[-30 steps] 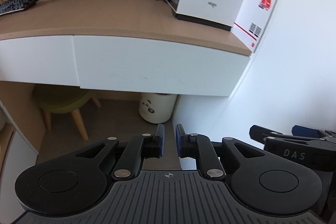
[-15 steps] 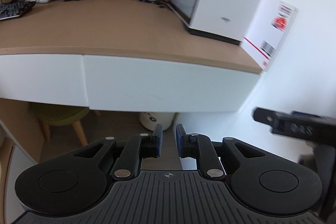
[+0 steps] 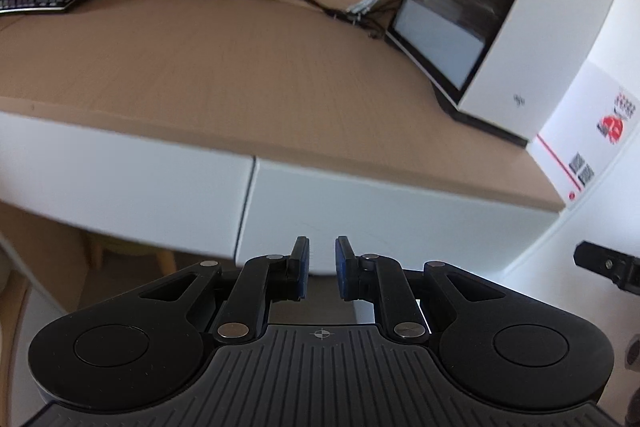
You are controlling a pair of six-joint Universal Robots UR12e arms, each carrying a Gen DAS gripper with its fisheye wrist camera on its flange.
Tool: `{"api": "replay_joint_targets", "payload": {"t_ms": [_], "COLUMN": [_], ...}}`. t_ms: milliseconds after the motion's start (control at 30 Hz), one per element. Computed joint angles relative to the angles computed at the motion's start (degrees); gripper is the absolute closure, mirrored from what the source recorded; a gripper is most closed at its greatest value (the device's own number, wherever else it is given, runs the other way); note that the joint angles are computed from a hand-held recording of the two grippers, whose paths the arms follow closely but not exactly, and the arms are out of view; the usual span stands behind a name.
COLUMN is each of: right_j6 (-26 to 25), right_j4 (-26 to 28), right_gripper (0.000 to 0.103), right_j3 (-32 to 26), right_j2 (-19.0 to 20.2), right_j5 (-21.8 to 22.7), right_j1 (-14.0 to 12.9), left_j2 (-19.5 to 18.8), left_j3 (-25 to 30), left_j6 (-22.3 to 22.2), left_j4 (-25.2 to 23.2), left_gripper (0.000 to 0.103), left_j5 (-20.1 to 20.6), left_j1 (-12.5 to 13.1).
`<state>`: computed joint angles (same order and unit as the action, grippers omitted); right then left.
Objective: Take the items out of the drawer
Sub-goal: 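Move both tools toward the white desk drawer front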
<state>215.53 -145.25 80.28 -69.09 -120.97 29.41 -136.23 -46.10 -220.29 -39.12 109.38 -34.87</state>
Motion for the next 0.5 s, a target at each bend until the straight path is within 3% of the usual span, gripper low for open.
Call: {"api": "replay_joint_targets", "payload": {"t_ms": [67, 167, 333, 500], "right_j6": [0.47, 0.04, -5.11, -10.46], "right_j4": [1.27, 4.38, 4.72, 4.67], "right_gripper": [0.0, 0.0, 0.0, 0.0], "right_j3": [-1.65, -3.71, -5.91, -6.41], "right_j2": [1.01, 1.92, 3.27, 3.64], "right_j5": [-1.52, -0.34, 0.59, 4.45], "right_j1": [0.59, 0.76, 0.47, -0.42], "left_j2": [-0.23, -0.62, -1.76, -3.13], "left_j3": [-0.11, 0.54, 1.86, 3.53], "left_j6": [1.13, -0.93, -4.85, -8.6], "left_j4": [1.27, 0.78, 0.57, 1.26], "left_gripper": [0.088, 0.088, 0.088, 0.088], "left_j5": [-0.07, 0.33, 1.87, 3.62], "left_j1": [0.63, 1.42, 2.16, 2.08]}}
